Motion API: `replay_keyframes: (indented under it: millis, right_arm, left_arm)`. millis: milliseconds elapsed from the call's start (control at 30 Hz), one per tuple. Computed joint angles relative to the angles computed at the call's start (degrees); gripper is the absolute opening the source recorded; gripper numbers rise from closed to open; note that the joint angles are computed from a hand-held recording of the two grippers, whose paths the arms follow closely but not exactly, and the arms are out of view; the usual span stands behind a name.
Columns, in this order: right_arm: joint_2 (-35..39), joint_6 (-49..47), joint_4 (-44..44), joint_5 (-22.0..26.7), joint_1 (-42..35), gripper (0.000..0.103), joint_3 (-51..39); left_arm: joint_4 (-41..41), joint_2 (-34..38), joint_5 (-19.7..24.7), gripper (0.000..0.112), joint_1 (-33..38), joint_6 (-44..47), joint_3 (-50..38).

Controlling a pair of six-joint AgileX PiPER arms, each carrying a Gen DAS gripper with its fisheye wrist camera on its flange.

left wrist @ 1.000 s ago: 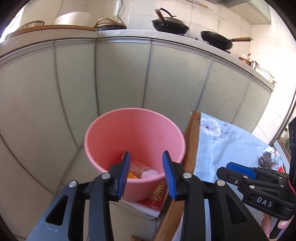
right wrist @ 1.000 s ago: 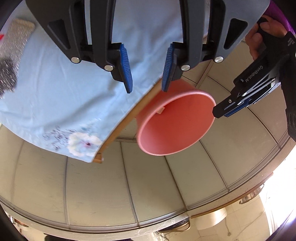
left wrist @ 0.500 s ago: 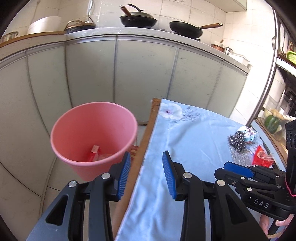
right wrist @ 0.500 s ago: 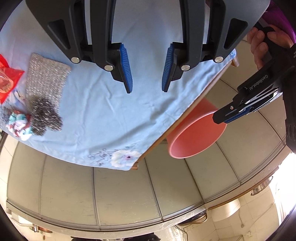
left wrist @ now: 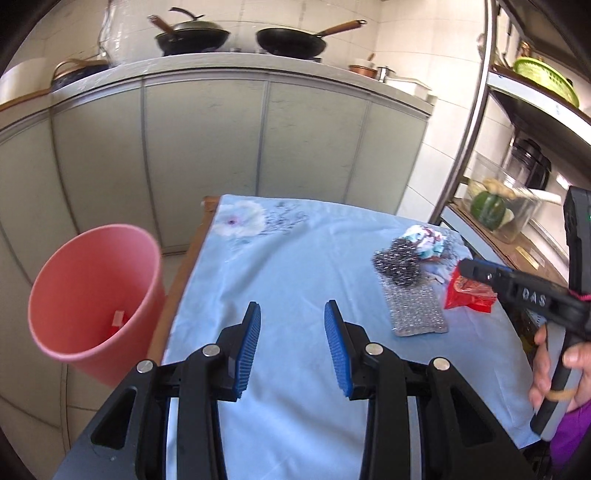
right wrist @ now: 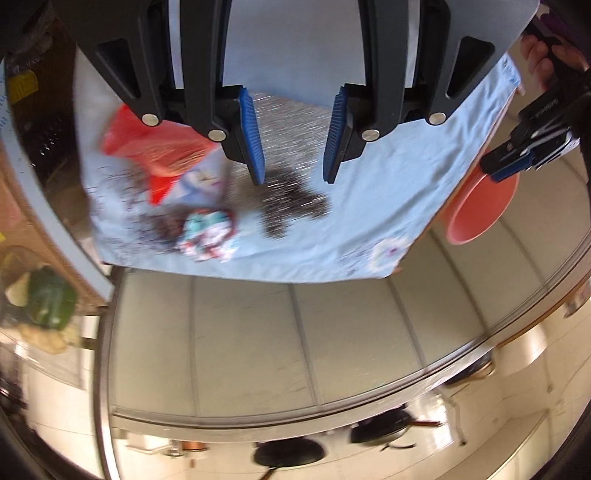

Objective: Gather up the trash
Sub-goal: 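Return both tools to the table over the remaining trash, then grasp steel wool scrubber with left tool while right tool grasps red snack bag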

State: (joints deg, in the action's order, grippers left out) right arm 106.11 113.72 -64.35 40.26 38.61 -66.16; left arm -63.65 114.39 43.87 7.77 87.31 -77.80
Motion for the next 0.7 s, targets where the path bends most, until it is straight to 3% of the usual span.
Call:
replay_keyframes:
  millis: [100, 467, 567, 700]
  right_arm:
    - [-2.05, 1.16, 0.10, -0.31, -2.57, 0.044, 4.13]
    - [-1.87, -1.63, 2.82, -10.64, -11.98, 0.049, 11.52]
    - [-1.22, 2.97, -0.58, -13.66, -12.87, 0.049, 13.26]
    - [-0.63, 5.81, -3.71, -13.49, -11.98, 0.049, 13.65]
  left_arm:
    - [0.22, 0.05, -0.37, 0.035, -2.72, 0.23, -0.16]
    - [1.64, 2.56, -1.67, 0.035, -10.25, -3.44, -4.00]
    - [2.64, 3.73, -2.03, 0.035, -11.76, -5.00, -5.84]
    - [4.80, 5.93, -1.91, 0.035, -13.92, -8.43, -9.25]
